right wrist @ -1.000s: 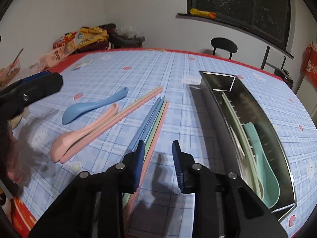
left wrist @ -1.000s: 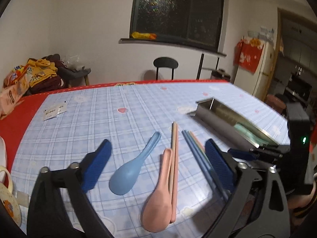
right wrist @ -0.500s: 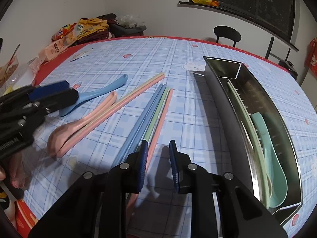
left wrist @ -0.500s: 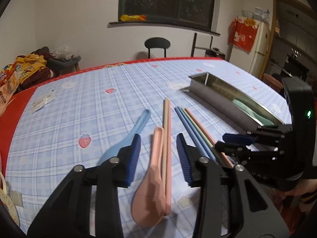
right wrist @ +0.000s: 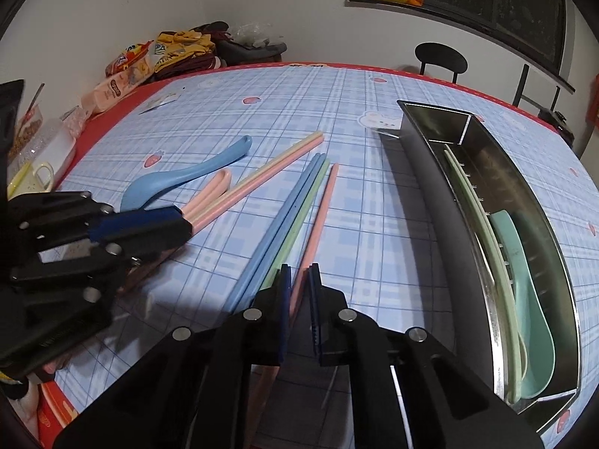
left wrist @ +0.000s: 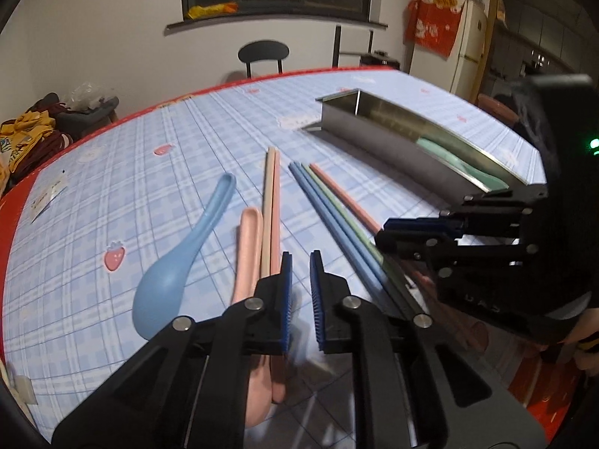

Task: Organize utensils
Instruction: 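Close the right gripper on a pink chopstick while the left gripper grasps another pink chopstick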

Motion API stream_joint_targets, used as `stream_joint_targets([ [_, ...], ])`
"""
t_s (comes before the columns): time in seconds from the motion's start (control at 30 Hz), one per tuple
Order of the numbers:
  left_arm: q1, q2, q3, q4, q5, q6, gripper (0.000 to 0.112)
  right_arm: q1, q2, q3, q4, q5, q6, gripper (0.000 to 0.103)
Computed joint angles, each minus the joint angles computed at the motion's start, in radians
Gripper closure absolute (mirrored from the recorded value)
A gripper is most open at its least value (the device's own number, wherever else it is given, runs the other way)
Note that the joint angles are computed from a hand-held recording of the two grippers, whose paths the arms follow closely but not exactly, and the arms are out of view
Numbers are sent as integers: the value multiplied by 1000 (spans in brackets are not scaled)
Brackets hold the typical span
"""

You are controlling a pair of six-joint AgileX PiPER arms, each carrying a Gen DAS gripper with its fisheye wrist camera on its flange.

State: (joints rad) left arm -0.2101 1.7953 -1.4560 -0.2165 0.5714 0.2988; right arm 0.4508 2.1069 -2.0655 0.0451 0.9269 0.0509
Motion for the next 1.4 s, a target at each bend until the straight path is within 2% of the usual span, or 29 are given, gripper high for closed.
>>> stream_joint_targets([
  [0.27,-11,94,-142,103,116,-92,99,-18,1,1,51,-1,-28,93],
  [0.4,-20,168,-276,119,226,-86,99,-32,0,4,91,-2,-46,93],
  [0.53,-30,219,-359,162,288,-113,99,-41,0,5,119,-1,-59,93],
  [0.8,-41,216,-367,215,275,-165,98,-54,-12,26,156,-8,-81,93],
  [1.13,-40,276,-458,240,331,-177,97,-65,-21,41,186,-10,-102,93],
  [1.27,-11,292,-481,167,341,-141,96,-67,-27,49,194,-11,-104,93],
  [1.4,-22,261,-421,194,305,-138,97,-67,-30,53,197,-12,-105,93],
])
